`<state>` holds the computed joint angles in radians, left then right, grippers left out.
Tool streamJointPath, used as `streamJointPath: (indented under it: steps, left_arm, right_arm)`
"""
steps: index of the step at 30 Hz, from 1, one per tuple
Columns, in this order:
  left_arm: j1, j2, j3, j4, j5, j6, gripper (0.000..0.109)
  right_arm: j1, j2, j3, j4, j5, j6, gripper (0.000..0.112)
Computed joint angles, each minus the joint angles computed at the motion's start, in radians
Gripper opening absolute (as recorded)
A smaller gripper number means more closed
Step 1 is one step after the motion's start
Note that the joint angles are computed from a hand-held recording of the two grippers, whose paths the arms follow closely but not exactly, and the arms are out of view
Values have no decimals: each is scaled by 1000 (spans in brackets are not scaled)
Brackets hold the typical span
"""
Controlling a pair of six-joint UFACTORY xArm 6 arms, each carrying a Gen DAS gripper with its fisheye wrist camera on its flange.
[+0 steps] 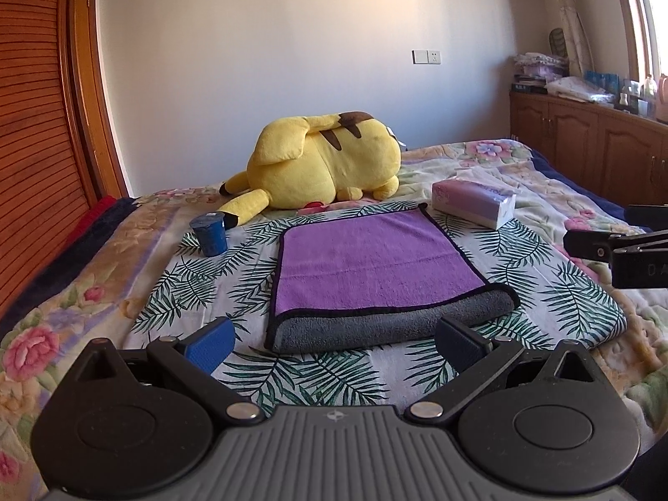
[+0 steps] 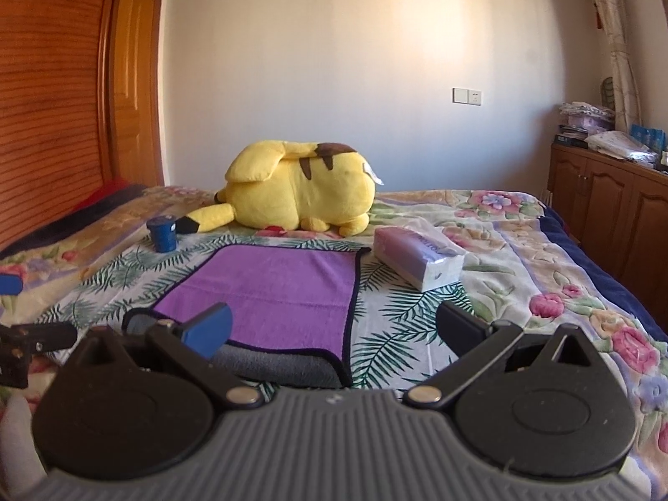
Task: Fold towel
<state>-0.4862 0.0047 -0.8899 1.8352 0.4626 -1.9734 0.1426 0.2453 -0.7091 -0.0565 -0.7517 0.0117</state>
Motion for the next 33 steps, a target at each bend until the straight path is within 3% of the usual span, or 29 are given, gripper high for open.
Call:
streamJointPath:
  steps: [13, 15, 16, 18, 26, 33]
  left_arm:
    - [64, 85, -88, -12, -78, 54, 103]
    - [77, 101, -105, -20, -93, 65, 103]
    - [82, 110, -115, -28, -96, 76, 103]
    - [96, 130, -134, -38, -108, 91, 103]
    - [153, 205, -207, -87, -161, 136, 102]
    - [204, 273, -270, -116, -214, 182, 98]
  right_arm:
    - [-28, 54, -109, -141, 153, 46, 102]
    - [-40, 67, -133, -189, 183, 83, 101]
    - [-47, 73, -144, -218, 197, 106, 95]
    - [-66, 86, -174, -303, 240, 178, 88]
    - [-116, 152, -303, -590, 347, 421, 87]
    - [-168, 230, -472, -994, 407, 789, 84]
